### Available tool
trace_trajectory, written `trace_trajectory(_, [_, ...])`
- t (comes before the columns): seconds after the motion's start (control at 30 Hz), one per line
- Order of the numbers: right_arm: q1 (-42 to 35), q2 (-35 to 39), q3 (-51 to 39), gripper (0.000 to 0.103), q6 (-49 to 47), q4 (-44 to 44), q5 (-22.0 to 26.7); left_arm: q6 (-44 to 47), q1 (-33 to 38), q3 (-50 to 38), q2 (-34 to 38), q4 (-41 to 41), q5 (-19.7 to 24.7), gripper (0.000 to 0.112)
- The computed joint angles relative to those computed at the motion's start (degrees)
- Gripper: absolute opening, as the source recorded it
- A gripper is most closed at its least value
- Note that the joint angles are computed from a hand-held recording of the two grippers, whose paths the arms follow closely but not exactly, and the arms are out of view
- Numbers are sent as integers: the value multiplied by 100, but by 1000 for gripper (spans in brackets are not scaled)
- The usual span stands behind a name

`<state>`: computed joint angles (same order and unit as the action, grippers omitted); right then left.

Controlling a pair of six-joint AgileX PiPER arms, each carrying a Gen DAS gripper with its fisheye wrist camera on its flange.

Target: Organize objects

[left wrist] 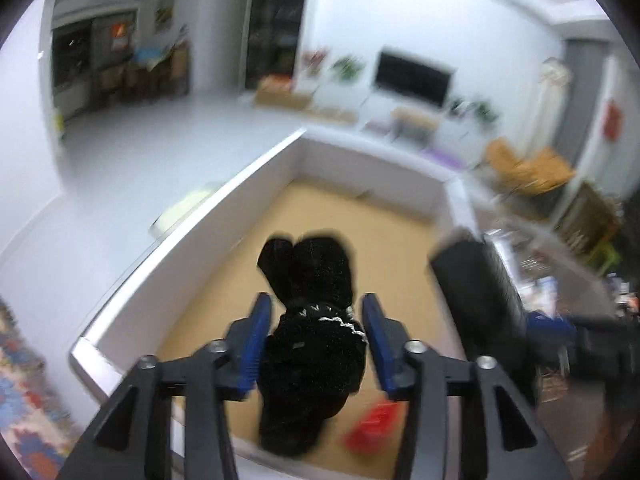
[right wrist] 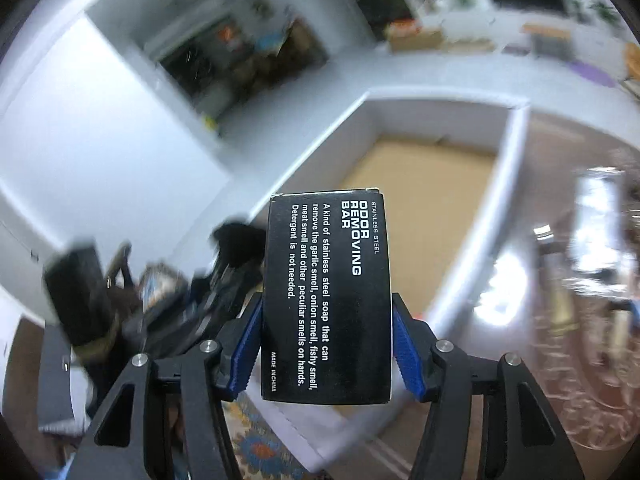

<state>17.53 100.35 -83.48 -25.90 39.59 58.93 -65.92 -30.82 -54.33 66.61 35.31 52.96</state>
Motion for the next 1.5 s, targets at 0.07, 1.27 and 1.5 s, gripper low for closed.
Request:
trace_trajectory(0.07, [160,184,66,72,158,-44,-154,363,487,107,164,-369,-80,56])
trace_trajectory(1.27, [-5670,-167,3715,103,-6372,1912,-3425,-1134,-3322,-4241,5437,40,397,103])
trace_trajectory(1.5, [-5631,-192,3755,103,-6222,1911,-3590,-1381,-3335,-4087,5478,210,417,103])
